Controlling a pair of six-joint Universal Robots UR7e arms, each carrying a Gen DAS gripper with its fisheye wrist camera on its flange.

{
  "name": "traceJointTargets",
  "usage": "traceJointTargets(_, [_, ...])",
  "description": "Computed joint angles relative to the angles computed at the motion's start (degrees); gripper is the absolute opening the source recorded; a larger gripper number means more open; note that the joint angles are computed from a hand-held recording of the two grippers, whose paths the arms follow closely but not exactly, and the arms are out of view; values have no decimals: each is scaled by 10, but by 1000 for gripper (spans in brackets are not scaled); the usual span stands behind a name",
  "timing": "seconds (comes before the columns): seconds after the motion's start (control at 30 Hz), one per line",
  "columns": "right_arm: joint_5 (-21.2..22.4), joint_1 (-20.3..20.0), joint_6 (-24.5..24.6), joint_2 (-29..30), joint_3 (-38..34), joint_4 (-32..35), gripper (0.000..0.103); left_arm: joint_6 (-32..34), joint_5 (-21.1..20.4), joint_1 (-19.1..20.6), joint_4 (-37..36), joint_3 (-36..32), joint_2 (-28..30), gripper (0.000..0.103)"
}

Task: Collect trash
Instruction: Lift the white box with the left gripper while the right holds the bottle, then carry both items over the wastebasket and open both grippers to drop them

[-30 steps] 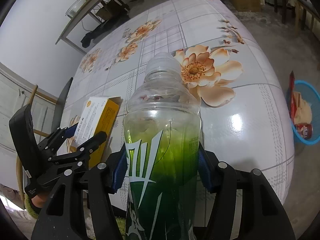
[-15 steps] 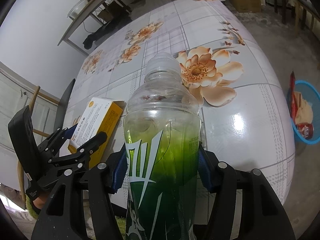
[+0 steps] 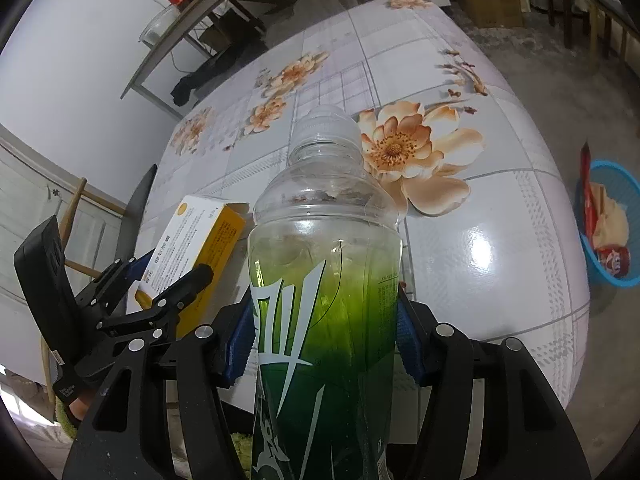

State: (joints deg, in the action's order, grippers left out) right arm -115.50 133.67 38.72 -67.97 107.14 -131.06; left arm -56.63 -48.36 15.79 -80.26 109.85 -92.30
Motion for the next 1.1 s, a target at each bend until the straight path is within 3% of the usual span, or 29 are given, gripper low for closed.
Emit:
traceJointTargets(0.73, [-41, 20, 20, -68, 33, -12, 57, 41, 29, -37, -55, -26, 40, 70])
traceJointTargets(1.1, [-106, 28, 72, -145, 65, 17, 57, 116, 19, -43, -144, -41, 93, 70])
